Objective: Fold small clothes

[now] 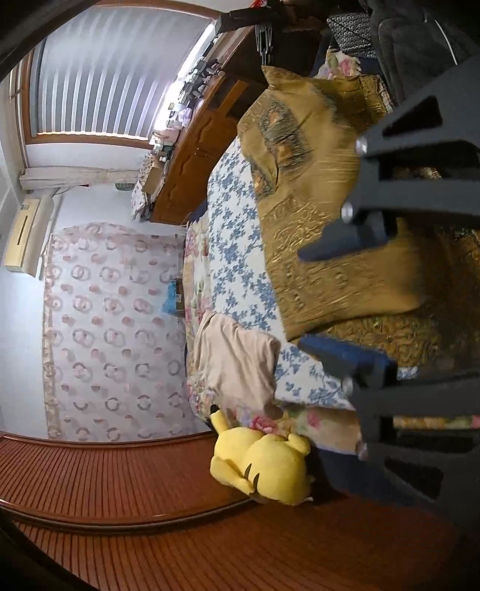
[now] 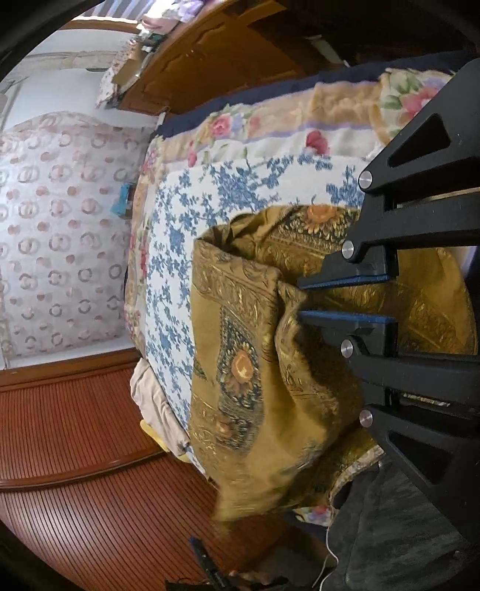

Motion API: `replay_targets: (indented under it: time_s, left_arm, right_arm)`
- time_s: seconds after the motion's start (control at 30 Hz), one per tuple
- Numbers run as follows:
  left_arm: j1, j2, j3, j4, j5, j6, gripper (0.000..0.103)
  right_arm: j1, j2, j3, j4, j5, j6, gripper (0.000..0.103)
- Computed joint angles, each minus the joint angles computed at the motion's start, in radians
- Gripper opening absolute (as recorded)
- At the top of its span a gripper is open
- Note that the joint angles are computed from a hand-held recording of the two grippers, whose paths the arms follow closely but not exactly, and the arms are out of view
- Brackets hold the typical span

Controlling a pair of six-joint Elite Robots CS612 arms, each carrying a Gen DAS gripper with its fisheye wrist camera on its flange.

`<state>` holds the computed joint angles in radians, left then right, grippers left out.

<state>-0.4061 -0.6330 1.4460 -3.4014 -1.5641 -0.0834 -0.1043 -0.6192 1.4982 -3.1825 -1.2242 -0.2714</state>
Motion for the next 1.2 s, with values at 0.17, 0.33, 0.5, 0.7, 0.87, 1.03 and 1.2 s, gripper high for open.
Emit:
replay_targets:
  time_s: [0.17, 0.33, 0.5, 0.7, 0.87, 1.03, 1.2]
  left_arm:
    - [0.004, 0.014, -0.03, 0.029, -0.012, -0.008, 0.063]
    - [0.005, 0.065, -0.131, 0.127, -0.037, -0.002, 0.063]
    - [-0.001, 0.129, -0.253, 0.225, -0.023, 0.016, 0.063]
    - [0.001, 0.194, -0.369, 0.326, 0.004, 0.014, 0.063]
    - [0.005, 0.243, -0.445, 0.422, 0.032, 0.006, 0.063]
    - [0.011, 0.285, -0.509, 0.483, 0.026, -0.023, 0.063]
    - [0.011, 0.309, -0.545, 0.52, 0.045, -0.038, 0.063]
  right_arm:
    - [0.002, -0.019, 0.018, -0.032, -0.038, -0.024, 0.03]
    - [0.007, 0.003, -0.023, -0.048, -0.048, -0.027, 0.035]
    - [0.015, 0.052, -0.114, -0.014, -0.03, -0.003, 0.044]
    - [0.022, 0.119, -0.236, 0.07, -0.056, 0.043, 0.045]
    - [0.021, 0.172, -0.333, 0.142, -0.073, 0.115, 0.044]
    - [0.014, 0.215, -0.411, 0.22, -0.054, 0.199, 0.035]
    - [0.007, 0.219, -0.4, 0.182, 0.015, 0.219, 0.006]
